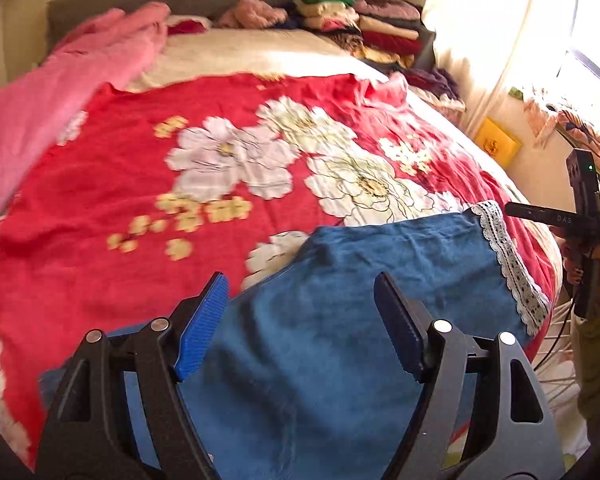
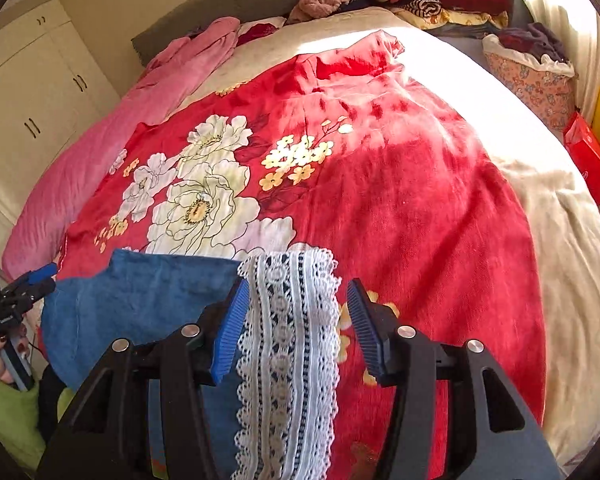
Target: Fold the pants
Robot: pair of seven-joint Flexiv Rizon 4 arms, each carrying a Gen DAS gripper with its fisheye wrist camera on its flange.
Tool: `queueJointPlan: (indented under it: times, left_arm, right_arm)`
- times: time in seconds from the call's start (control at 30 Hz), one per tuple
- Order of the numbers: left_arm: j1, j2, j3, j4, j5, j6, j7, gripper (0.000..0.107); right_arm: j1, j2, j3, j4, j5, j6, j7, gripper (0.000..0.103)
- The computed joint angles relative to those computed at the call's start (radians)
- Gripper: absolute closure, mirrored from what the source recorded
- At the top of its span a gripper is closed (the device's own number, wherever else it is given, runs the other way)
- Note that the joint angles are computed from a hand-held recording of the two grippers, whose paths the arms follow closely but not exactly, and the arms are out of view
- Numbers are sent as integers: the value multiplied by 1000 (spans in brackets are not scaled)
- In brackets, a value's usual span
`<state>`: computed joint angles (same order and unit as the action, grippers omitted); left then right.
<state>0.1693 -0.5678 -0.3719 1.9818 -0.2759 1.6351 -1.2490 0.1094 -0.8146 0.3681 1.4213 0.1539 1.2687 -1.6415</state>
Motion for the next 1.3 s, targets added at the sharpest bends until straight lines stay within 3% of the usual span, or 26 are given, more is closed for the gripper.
queueJointPlan:
  times: [0.17,0.23,0.3,0.33,0.37,0.4,0.43,0.47,0.6,0.7,0.83,0.9,1.0,1.07,1.2,1.3]
  left_arm:
    - [-99,-132,94,-184,-34,-136,-2,39]
    - [-106,-165,99,-219,-54,-164,1,39]
    - [-96,-192,81,-236,-81,-186,8,40]
    - [-116,-193,103,-239,-81,-191,0,52]
    - [-119,-191,100,-234,-73,-191,5,85]
    - [-107,-185,64,-213,-131,-179,69,98]
    - [-109,-175,60,-205,-137,-181,71,101]
    - [-129,-164,90,-203,-78,-165,32,102]
    - [-176,-143,146,-219,-56,-132,16,102]
    - [-217,-157,198,-286,-47,-175,-11,102]
    - [-292,-214,297,-399,-19,-247,-75,102]
    - [-303,-242,315,-427,-7,-275,-102,102]
    - [-281,-257,290,-408,7,-248,-102,98]
    - [-252,-241,257,-375,4,-215,-90,92]
    - [-225,-181,232,-298,13,-151,-72,80]
    - [-228,-124,246,-218,23,-91,-78,62]
  right_arm:
    - [4,-80,5,-91,-4,-78,-13,52]
    - [4,-90,10,-90,5,-65,-37,53]
    - [-4,-92,27,-80,12,-46,-77,61]
    - [-13,-93,44,-77,19,-40,-100,69]
    - [-17,-90,51,-71,24,-32,-116,76]
    - [-37,-89,81,-67,39,-29,-150,81]
    - [-39,-82,85,-55,48,-8,-163,83]
    - [-40,-71,88,-40,55,20,-179,84]
    - [-50,-41,100,-27,55,91,-213,86]
    - [-4,-34,32,-57,6,109,-183,87]
    - [54,-78,-60,-140,-76,17,-95,87]
    - [80,-115,-99,-186,-116,-68,-56,86]
    - [86,-136,-110,-176,-120,-49,-32,79]
    - [68,-123,-95,-152,-95,-16,-9,66]
    - [46,-24,-90,3,-85,121,11,61]
    - [-3,51,-40,131,-78,208,7,54]
